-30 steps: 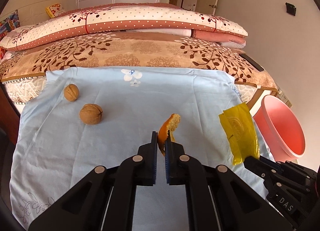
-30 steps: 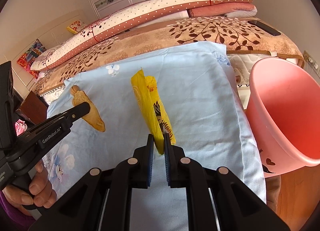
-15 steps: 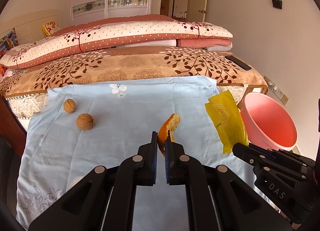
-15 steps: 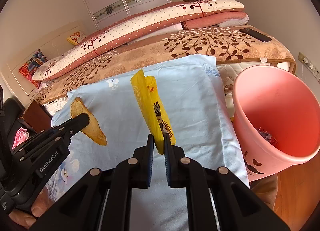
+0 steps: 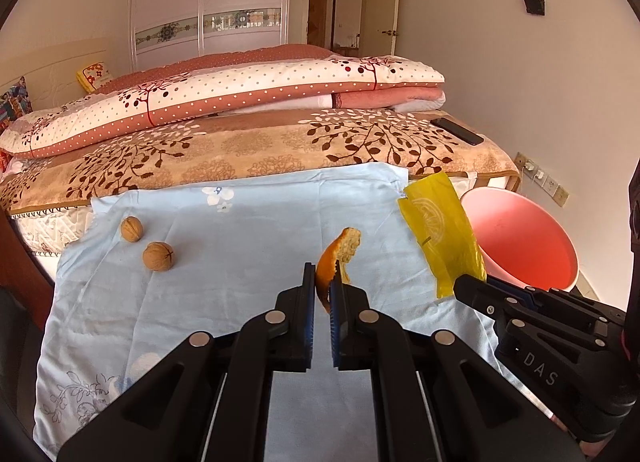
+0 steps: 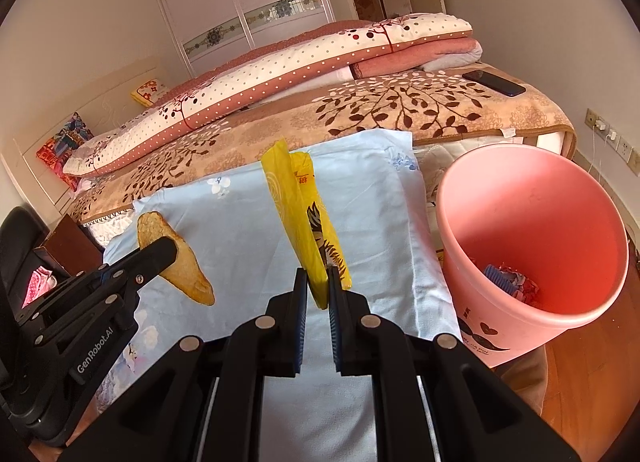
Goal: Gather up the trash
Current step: 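Carry the orange peel and yellow packet over the pink bucket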
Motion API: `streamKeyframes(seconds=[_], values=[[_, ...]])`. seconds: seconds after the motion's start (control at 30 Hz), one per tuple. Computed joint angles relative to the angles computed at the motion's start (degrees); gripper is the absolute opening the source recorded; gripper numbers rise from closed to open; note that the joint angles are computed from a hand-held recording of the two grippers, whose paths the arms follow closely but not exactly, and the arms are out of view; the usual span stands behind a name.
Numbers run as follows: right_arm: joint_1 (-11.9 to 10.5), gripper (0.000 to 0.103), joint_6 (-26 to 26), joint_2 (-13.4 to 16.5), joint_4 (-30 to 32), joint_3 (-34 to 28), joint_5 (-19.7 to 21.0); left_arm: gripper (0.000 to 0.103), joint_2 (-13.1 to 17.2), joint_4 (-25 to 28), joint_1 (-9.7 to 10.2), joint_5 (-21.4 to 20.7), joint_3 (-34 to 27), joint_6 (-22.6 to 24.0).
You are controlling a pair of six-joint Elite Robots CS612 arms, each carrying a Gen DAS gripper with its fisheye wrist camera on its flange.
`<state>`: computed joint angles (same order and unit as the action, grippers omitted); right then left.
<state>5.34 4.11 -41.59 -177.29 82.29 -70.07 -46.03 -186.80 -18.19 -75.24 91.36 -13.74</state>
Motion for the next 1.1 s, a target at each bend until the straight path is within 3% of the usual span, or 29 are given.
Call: streamKeyframes(seconds=[1.1], values=[[-3.5,0.010,6.8,-2.0,-6.6,4.7,-5.6,0.006,1.5,-3.6,-3.10,-3.1,-2.8,5.7]])
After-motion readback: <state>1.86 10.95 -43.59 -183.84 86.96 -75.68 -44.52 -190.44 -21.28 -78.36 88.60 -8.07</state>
